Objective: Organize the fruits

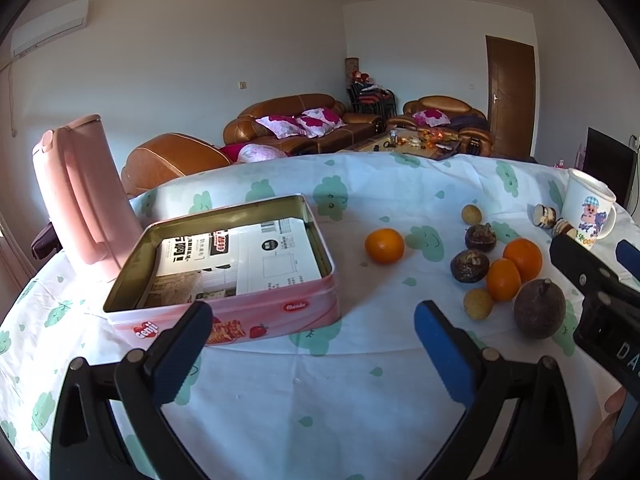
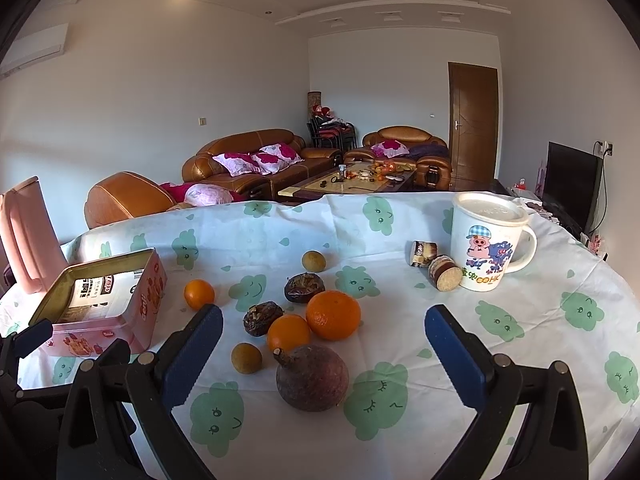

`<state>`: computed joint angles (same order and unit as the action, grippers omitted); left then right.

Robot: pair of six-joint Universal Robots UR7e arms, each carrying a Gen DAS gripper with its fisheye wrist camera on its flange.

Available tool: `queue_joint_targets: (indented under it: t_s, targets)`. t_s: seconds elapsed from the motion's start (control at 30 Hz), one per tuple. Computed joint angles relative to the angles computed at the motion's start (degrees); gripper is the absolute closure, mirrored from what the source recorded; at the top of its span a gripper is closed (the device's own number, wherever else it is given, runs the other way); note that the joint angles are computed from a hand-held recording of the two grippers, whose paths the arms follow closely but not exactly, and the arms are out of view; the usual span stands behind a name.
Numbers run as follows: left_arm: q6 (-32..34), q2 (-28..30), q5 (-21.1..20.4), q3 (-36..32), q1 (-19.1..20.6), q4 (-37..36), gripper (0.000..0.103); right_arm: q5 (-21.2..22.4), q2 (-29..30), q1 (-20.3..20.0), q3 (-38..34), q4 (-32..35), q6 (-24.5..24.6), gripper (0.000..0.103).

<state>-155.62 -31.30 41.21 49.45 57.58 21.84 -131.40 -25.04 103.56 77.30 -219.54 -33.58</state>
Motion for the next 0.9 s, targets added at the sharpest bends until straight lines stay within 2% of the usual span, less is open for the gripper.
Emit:
queue_joint_targets:
  t_s: [0.9]
  targets:
    - [0.0, -0.1, 0.1, 0.1, 0.0, -0.1, 0.001, -0.4, -0.3, 0.2, 0.1, 0.9, 0.6, 0.001]
